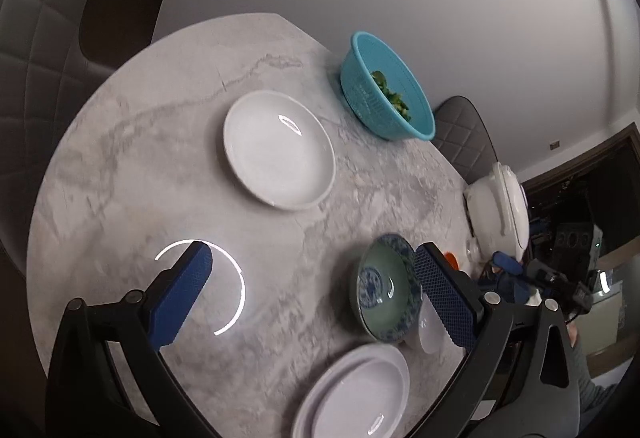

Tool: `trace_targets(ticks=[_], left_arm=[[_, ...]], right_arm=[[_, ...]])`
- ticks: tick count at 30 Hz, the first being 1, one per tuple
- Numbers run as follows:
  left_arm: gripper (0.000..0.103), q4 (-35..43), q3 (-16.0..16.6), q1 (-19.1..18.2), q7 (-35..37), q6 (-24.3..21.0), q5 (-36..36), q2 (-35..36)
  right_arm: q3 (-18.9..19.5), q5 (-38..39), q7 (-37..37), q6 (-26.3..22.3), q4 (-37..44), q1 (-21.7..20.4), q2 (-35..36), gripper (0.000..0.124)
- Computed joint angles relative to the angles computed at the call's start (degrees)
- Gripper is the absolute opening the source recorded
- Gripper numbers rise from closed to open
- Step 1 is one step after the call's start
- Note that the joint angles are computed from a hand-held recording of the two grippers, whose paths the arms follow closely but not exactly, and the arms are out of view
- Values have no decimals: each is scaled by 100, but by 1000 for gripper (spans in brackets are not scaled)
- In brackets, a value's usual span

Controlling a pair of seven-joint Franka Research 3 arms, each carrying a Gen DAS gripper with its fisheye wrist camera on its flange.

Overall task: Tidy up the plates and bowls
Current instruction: 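Move both grippers toward the small white dish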

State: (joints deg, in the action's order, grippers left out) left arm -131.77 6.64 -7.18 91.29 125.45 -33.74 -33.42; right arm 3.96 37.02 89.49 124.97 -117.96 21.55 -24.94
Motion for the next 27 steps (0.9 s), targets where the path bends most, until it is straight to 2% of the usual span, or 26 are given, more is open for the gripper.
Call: trace_targets(ticks=[1,4,8,12,17,25,27], left_arm=[[102,246,77,4,89,37,19,341],[102,1094,105,213,-41,-385,101,1410],[101,1671,-9,463,202,-471,-78,2271],[101,1978,-185,725,445,-636,-344,2812],[100,1834,-577,1007,553,-604,-347,2958],[79,2164,-891,1234,728,-719,-286,3338],[67,2251,-930,1267,774,-763,-302,3415]], right_arm=[[-20,58,-14,63,378,14,393,82],[-29,284,-202,75,1529,78,1575,82],[154,563,-137,-367,2950,33,3099,75],[362,360,445,-811,3979,-30,4263,63],[483,71,821,-936,4467,-52,4954,60],[610,257,843,-839,4359,-251,5144,53],[627,305,852,-827,4380,-276,5190,50]])
